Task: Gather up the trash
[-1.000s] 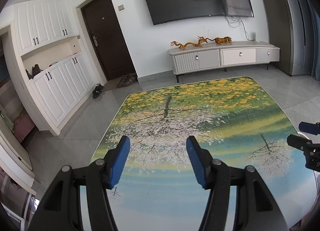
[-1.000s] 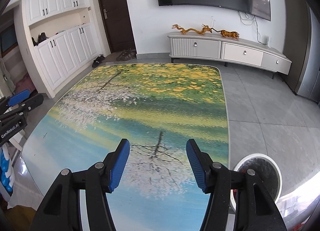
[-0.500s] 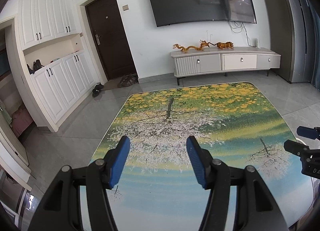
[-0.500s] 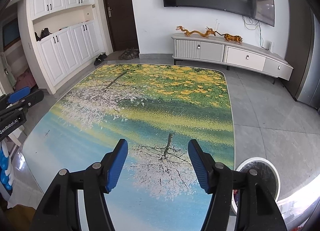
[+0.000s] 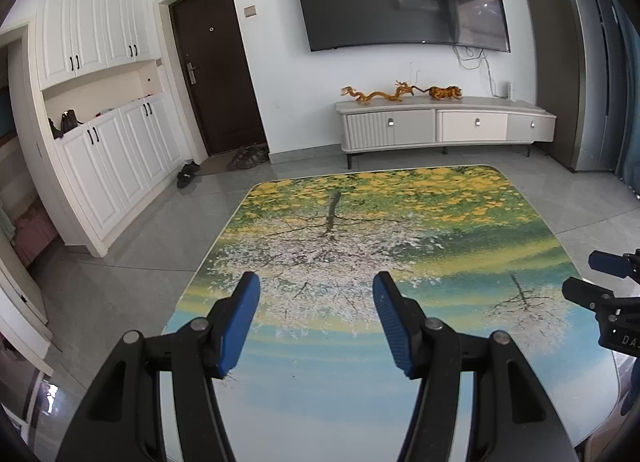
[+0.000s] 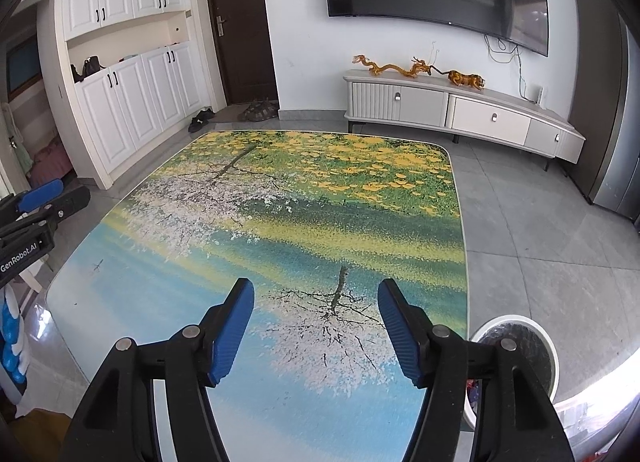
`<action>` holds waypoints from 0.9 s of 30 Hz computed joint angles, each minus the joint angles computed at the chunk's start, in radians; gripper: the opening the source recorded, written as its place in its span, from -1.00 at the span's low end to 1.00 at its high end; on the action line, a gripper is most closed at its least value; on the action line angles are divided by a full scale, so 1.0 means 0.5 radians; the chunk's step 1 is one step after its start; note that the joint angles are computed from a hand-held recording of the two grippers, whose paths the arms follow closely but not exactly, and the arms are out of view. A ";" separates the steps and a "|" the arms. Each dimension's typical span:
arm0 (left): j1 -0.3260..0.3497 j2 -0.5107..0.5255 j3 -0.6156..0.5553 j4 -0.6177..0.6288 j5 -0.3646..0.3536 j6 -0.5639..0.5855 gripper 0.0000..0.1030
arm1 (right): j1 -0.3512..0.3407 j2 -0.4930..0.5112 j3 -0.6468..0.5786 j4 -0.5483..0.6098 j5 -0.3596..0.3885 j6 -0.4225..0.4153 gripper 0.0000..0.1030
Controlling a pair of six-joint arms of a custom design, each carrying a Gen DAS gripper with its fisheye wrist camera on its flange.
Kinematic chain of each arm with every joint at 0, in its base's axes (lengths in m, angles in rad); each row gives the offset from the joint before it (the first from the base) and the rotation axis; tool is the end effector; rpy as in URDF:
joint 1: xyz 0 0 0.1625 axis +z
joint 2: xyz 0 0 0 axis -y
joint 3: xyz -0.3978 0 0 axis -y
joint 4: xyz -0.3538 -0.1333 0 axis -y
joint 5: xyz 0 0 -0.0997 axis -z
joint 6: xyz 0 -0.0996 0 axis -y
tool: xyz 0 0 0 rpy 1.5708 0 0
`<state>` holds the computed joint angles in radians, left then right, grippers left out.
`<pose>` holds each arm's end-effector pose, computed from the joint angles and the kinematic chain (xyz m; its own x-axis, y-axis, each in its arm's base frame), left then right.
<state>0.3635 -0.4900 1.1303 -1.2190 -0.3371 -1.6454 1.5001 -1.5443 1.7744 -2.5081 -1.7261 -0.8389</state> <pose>-0.5376 -0.4477 0.0369 -0.5560 -0.2379 -0.7964 0.5810 0.5739 -0.5771 0.0827 -0.5018 0.4694 -0.6938 -0.4505 0.5619 -0.6920 0.6332 -0.3467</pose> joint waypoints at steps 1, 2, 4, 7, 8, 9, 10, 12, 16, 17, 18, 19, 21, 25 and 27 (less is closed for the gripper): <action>-0.002 -0.023 0.057 -0.113 0.005 0.064 0.11 | 0.003 -0.005 0.009 -0.015 0.000 -0.002 0.24; -0.002 -0.053 0.133 -0.274 0.005 0.157 0.11 | 0.007 -0.010 0.021 -0.040 -0.002 0.000 0.28; -0.003 -0.091 0.236 -0.516 -0.008 0.297 0.28 | 0.009 -0.025 0.041 -0.079 0.001 0.012 0.37; -0.020 -0.111 0.322 -0.674 0.031 0.370 0.36 | 0.011 -0.042 0.066 -0.145 -0.009 0.029 0.53; -0.027 -0.117 0.352 -0.734 0.048 0.395 0.37 | 0.013 -0.046 0.077 -0.176 -0.018 0.035 0.58; -0.032 -0.115 0.353 -0.735 0.060 0.383 0.37 | 0.013 -0.050 0.085 -0.203 -0.028 0.045 0.61; -0.039 -0.113 0.351 -0.703 0.079 0.345 0.37 | 0.012 -0.055 0.092 -0.227 -0.032 0.052 0.67; -0.058 -0.105 0.327 -0.606 0.120 0.269 0.37 | 0.007 -0.069 0.107 -0.278 -0.029 0.055 0.73; -0.086 -0.092 0.267 -0.440 0.162 0.126 0.42 | -0.009 -0.105 0.140 -0.376 -0.003 0.044 0.81; -0.096 -0.080 0.227 -0.330 0.174 0.033 0.44 | -0.012 -0.117 0.152 -0.419 0.004 0.040 0.82; -0.105 -0.074 0.211 -0.281 0.183 -0.014 0.46 | -0.014 -0.125 0.163 -0.447 0.006 0.035 0.83; -0.114 -0.079 0.223 -0.310 0.195 -0.008 0.46 | -0.016 -0.137 0.176 -0.489 0.009 0.029 0.86; -0.127 -0.084 0.235 -0.339 0.205 -0.014 0.47 | -0.025 -0.157 0.184 -0.522 0.024 0.029 0.87; -0.154 -0.069 0.192 -0.217 0.215 -0.109 0.47 | -0.034 -0.210 0.219 -0.591 0.051 0.028 0.89; -0.162 -0.069 0.187 -0.208 0.218 -0.119 0.47 | -0.041 -0.236 0.237 -0.612 0.072 0.025 0.91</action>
<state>0.2826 -0.5243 1.2239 -1.3227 -0.2280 -1.7049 1.4798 -1.6624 1.8928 -2.8143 -1.6901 -0.8265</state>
